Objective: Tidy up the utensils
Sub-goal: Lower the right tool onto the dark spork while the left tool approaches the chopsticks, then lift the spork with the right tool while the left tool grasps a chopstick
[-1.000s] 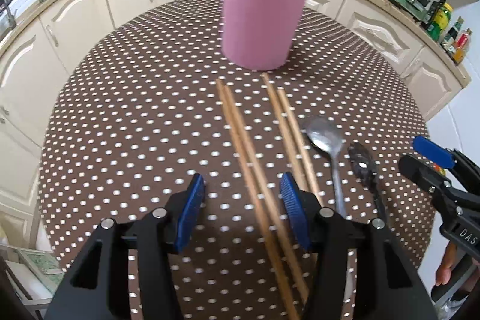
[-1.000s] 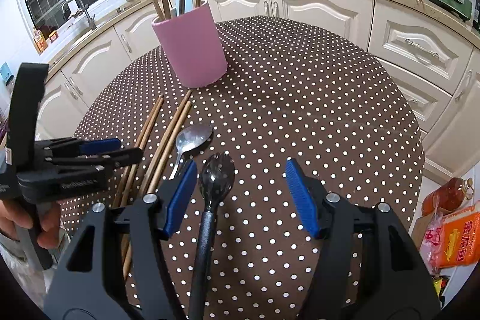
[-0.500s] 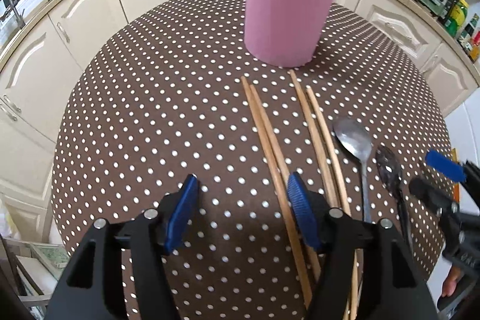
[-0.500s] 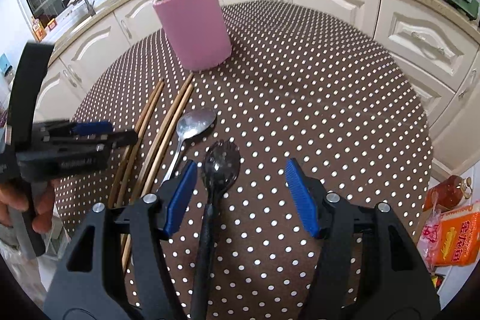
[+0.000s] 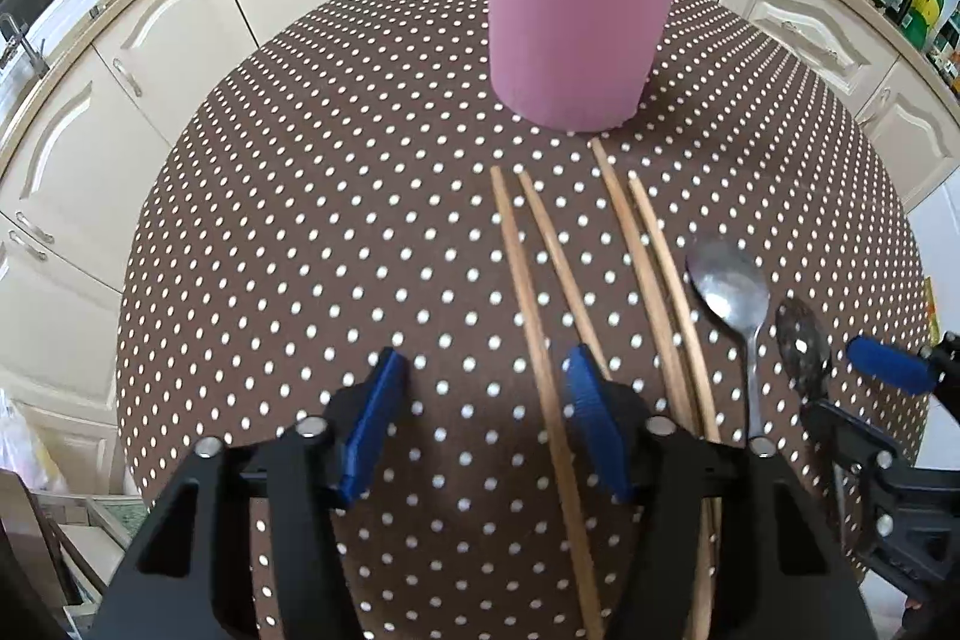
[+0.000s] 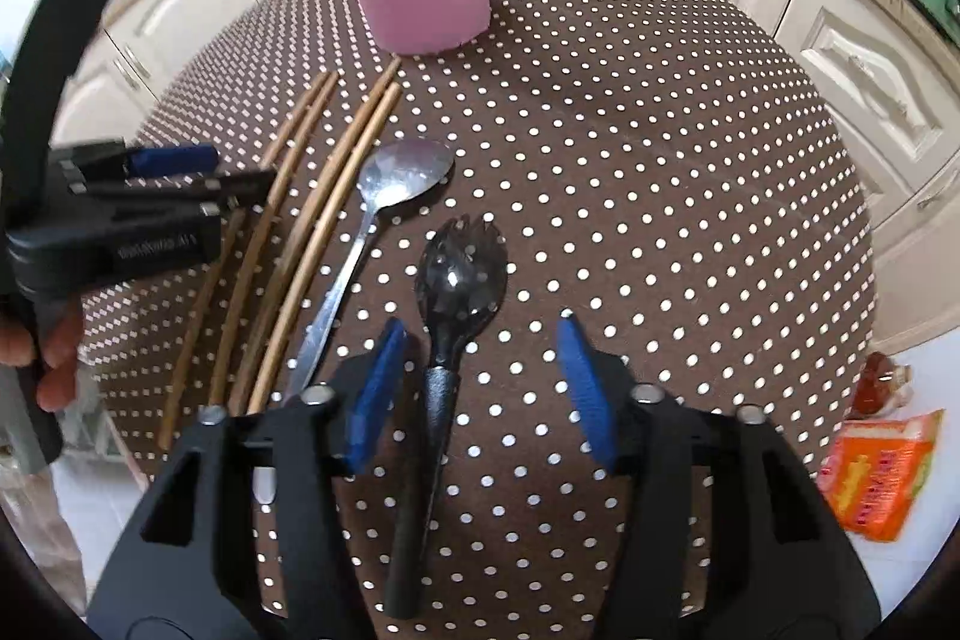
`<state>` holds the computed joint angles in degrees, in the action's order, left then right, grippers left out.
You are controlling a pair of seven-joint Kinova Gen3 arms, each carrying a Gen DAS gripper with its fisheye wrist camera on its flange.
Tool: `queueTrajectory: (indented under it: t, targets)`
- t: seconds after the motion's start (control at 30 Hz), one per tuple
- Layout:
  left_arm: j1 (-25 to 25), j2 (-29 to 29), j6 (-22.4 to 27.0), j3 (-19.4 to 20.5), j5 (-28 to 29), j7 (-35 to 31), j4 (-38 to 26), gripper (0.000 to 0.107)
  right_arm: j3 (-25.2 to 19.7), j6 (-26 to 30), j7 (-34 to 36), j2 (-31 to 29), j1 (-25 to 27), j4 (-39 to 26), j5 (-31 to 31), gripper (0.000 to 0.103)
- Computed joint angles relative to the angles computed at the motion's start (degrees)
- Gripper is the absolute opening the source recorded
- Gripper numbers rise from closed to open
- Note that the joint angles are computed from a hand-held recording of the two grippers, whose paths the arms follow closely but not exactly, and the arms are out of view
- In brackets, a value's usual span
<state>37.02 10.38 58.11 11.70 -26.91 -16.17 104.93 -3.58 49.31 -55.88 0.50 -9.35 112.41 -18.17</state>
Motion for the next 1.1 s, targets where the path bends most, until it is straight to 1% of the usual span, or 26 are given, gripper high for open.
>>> queueTrajectory:
  t: [0.03,0.07,0.1,0.13,0.2,0.3,0.4,0.47,0.53,0.57,0.67,0.7,0.8,0.9,1.0,1.03,1.07,1.1]
  targets:
    - [-0.4,0.2,0.0,-0.1,0.2,-0.7,-0.6,0.043,-0.5,1.2,-1.9,0.7,-0.6,-1.2,1.6,0.034]
    - [-0.8,0.6,-0.1,-0.3,0.4,-1.4,-1.1,0.040,-1.0,2.0,-3.8,1.1,-1.3,-2.2,3.6,0.033]
    - [-1.1,0.7,-0.3,-0.4,0.6,-1.9,-1.4,0.032,-1.6,2.9,-5.6,1.5,-2.2,-3.1,5.8,0.031]
    - [-1.8,1.0,-0.5,-0.5,0.8,-2.8,-2.0,0.022,-1.9,3.7,-6.6,1.9,-2.8,-3.8,7.2,0.028]
    - [-1.9,1.0,-1.5,-1.0,1.2,-2.8,-2.1,0.009,-3.2,4.1,-9.6,2.2,-5.0,-4.5,11.2,0.024]
    - [-1.6,1.2,-3.6,-1.6,0.8,-1.1,-1.4,0.006,-3.9,5.3,-12.0,3.0,-6.9,-5.8,13.9,0.023]
    - [-1.5,-1.0,-7.4,-1.8,-0.1,2.1,1.8,0.005,-3.3,7.3,-10.1,4.1,-6.3,-7.4,11.7,0.021]
    - [-1.4,-3.4,-9.3,-1.4,-1.3,4.3,4.6,0.005,-2.8,8.1,-8.5,4.8,-5.3,-8.1,9.5,0.021]
    - [-1.4,-4.6,-9.2,-0.5,-2.7,6.5,5.8,0.005,-2.4,9.1,-8.0,5.4,-5.0,-8.9,8.3,0.021]
    - [-1.6,-5.2,-9.7,-0.1,-3.5,7.4,6.2,0.005,-2.2,10.2,-6.9,6.1,-3.9,-10.0,8.4,0.021]
    - [-1.5,-6.2,-9.0,1.4,-5.3,9.9,6.6,0.005,-2.6,13.6,-7.6,6.9,-4.8,-11.9,10.6,0.022]
    - [-1.7,-6.4,-8.9,1.7,-5.6,10.1,6.5,0.005,-2.8,13.9,-8.2,6.9,-5.4,-12.0,11.7,0.022]
    - [-1.9,-7.6,-8.5,2.8,-6.1,10.7,6.8,0.005,-3.3,13.5,-9.7,6.5,-6.5,-11.7,13.0,0.022]
    - [-1.9,-7.8,-7.9,3.8,-6.7,11.7,6.5,0.005,-3.5,13.2,-10.2,6.2,-7.0,-11.3,13.1,0.021]
    - [-1.9,-8.4,-8.2,4.4,-7.0,12.3,6.6,0.005,-3.2,10.7,-8.6,5.4,-6.6,-9.7,11.7,0.019]
    - [-1.9,-8.7,-8.2,4.7,-7.2,12.7,6.6,0.005,-2.9,10.1,-7.1,4.2,-5.5,-7.9,10.9,0.017]
    - [-1.7,-8.4,-8.5,5.0,-8.0,13.7,6.7,0.005,-2.6,9.0,-5.9,3.7,-4.8,-6.8,9.6,0.012]
    - [-1.6,-8.2,-8.8,5.2,-8.5,14.3,6.7,0.005,-2.4,7.8,-5.2,3.1,-4.4,-6.1,8.7,0.011]
